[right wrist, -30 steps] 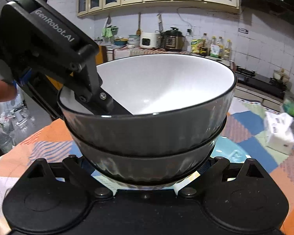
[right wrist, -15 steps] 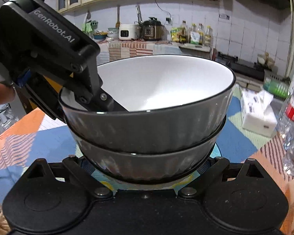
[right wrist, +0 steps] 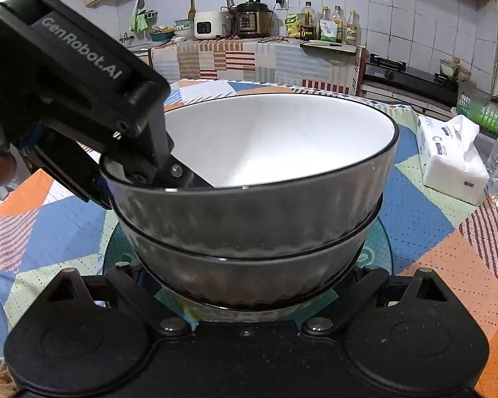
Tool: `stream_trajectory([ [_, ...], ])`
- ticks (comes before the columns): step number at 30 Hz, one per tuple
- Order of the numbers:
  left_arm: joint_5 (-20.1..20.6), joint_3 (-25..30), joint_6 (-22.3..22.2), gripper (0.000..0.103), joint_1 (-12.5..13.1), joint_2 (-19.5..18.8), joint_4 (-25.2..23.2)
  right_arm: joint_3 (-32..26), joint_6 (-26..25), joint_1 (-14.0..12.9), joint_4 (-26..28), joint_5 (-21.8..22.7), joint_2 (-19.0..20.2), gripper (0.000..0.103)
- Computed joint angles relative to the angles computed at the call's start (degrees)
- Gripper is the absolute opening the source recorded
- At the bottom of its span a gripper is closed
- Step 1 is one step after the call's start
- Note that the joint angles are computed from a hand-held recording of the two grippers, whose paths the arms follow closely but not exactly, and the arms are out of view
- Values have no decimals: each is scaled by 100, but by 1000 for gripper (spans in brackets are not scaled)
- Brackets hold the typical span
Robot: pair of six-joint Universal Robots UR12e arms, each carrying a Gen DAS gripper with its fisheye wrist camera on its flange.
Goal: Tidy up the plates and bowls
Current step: 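Carry the bowl stack with the left gripper over the egg plate stack, then lower the bowl stack onto the egg plate and open the left gripper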
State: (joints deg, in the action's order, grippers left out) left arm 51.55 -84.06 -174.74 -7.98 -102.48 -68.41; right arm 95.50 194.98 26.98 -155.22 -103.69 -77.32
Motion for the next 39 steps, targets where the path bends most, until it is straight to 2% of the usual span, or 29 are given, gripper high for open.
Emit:
stream_trajectory([
  [9,-241,-193,-120,47,105,11,259,-111,-230,55,148,-209,81,98],
  [22,-216,-341,-275,46,121,74,606,-322,0,70,572,-263,151,98],
  [27,318,-435,-324,46,23,193,1100,-498,231,99,947,-360,198,97],
  [32,548,-680,-713,47,38,406,1732,-467,594,154,1095,-384,82,97],
  [35,767,-790,-768,47,36,559,1973,-413,648,199,1131,-426,-39,97],
  [39,1120,-864,-655,48,-2,778,2130,-500,382,360,1442,-988,-154,97],
])
